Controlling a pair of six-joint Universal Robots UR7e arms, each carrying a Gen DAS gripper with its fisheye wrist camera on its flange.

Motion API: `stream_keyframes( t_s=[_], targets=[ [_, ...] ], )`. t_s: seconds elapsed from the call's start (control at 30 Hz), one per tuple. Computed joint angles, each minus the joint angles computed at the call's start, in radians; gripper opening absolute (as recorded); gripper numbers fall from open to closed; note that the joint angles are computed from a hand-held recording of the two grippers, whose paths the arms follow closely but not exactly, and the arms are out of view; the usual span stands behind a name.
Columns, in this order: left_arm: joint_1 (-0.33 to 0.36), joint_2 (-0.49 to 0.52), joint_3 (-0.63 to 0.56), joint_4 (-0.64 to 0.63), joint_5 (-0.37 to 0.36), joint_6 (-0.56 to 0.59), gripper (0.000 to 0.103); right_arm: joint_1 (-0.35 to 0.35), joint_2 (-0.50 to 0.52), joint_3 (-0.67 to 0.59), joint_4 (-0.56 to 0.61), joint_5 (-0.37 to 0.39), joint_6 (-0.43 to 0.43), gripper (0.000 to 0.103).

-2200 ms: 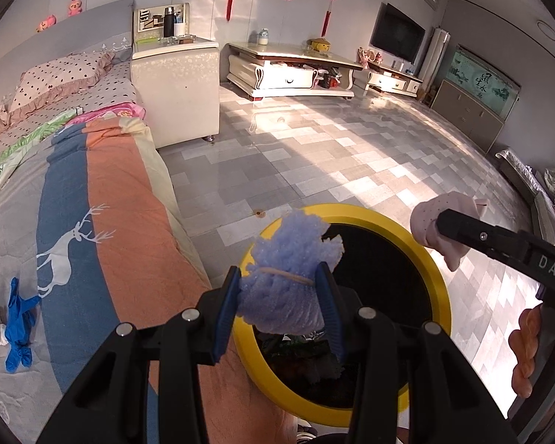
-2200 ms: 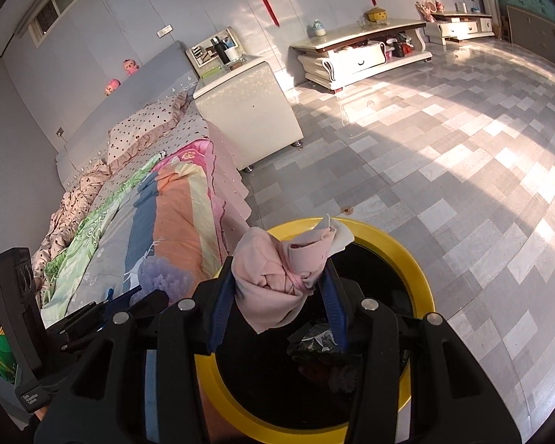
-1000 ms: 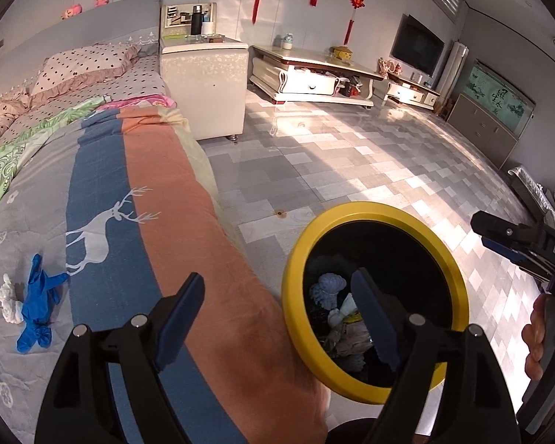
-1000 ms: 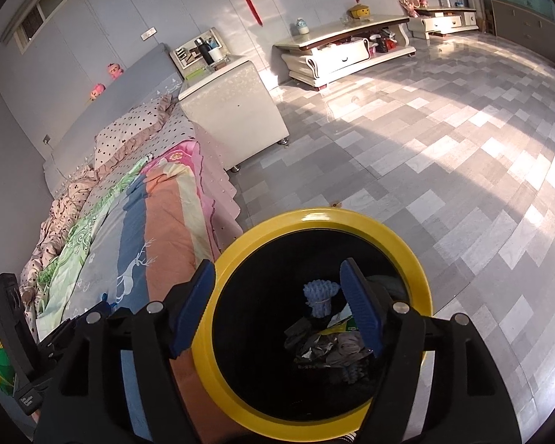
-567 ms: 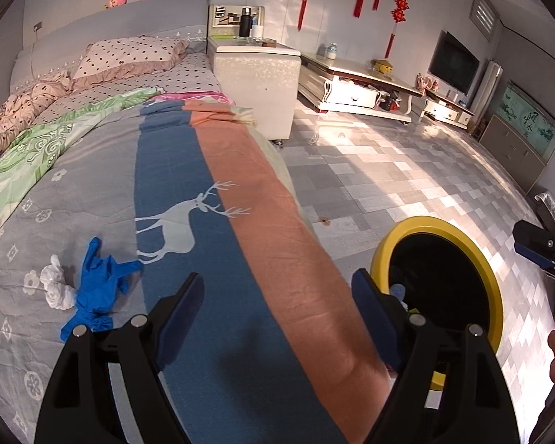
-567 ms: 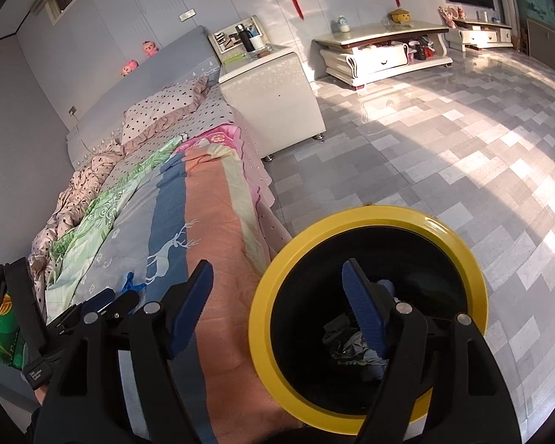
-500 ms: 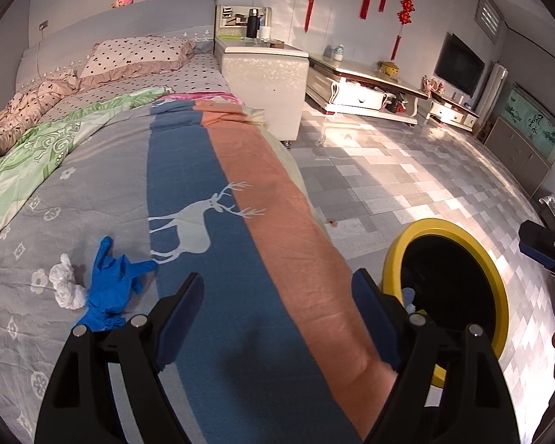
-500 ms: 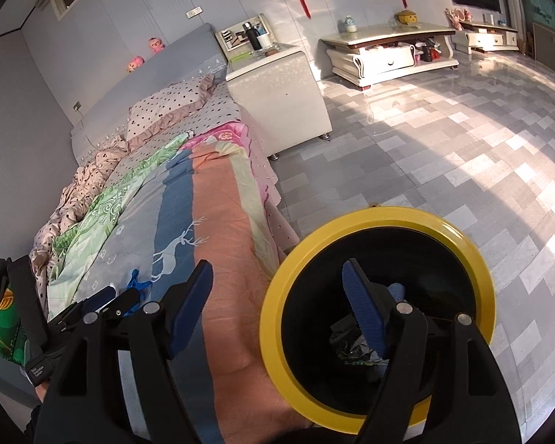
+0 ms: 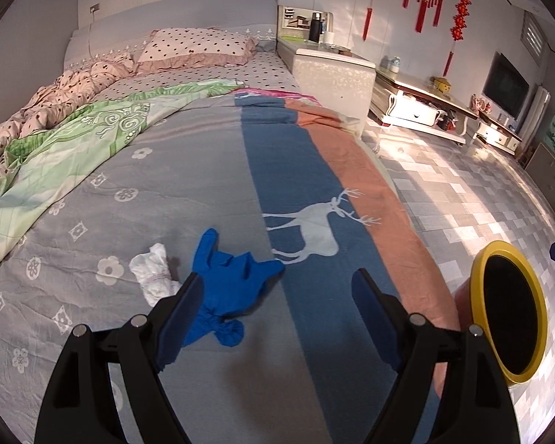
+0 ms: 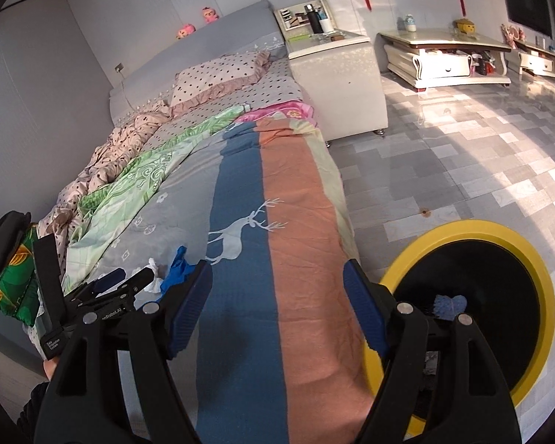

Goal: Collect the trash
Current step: 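Grasp the blue glove with the right tool while the left tool grasps the white tissue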

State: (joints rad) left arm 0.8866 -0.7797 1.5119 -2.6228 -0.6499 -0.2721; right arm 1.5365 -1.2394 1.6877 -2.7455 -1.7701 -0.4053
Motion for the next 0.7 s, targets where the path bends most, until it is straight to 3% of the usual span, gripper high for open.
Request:
stream_keyframes(
  t_s=[0.37, 0.7],
  targets=[
    [0.101, -0.058, 0.02, 0.027, 0.044, -0.048, 0.078, 0.081, 0.199, -0.101, 0.063, -0.026, 0.006, 0.07],
    [0.19, -0.043, -0.025, 0.053, 0.027, -0.086, 0.078, 0.104, 0.377, -0.217, 0.159, -0.015, -0.012, 0.07]
  ],
)
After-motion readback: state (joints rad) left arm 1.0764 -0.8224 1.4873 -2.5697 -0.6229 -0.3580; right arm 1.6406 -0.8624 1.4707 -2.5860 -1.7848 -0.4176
